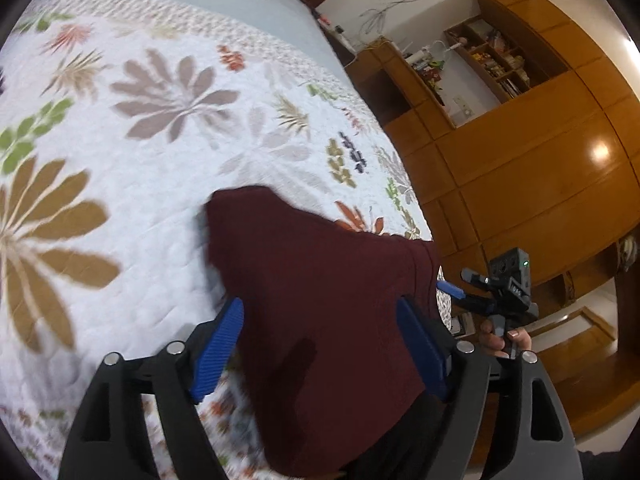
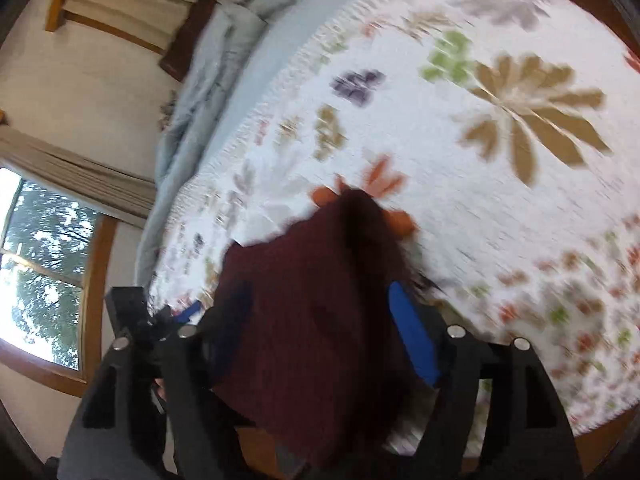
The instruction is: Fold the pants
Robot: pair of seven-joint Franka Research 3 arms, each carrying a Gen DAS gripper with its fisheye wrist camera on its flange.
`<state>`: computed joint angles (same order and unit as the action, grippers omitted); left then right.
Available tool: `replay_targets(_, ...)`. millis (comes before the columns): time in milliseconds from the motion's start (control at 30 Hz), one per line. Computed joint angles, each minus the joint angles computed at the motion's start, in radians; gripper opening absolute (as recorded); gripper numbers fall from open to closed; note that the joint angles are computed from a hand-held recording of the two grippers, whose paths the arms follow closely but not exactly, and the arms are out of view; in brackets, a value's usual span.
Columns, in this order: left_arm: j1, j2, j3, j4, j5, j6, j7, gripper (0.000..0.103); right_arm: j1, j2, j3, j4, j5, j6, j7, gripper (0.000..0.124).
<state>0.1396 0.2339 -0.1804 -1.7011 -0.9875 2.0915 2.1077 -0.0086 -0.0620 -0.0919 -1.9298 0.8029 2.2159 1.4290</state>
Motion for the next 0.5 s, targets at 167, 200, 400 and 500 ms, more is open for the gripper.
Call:
replay_targets(167,0.025,-0.002,0.018,-0.023,0.009,-0.053,-0.024,0.081,-0.018,-0.035,-0.02,-0.054,0.007,-0.065,0.007,0.087)
replay_targets(200,0.032,0.008,0.02,-0.019,0.004,-0.077,-0.039,0.082,-0.018,-0.04,-0.023,-0.061,0.025,-0.075,0.0,0.088)
replay_targets(400,0.046,0.049,0.013,0.012,0.005,-0.133,-0.106,0.086,-0.019,0.004,-0.026,-0.028,0.094,-0.162,-0.038,0.096)
replay_targets(500,0.048,0.069,0.007,0.037,0.028,-0.158,-0.115,0.088,-0.019,0.047,-0.013,0.023,0.078,-0.209,-0.044,0.096)
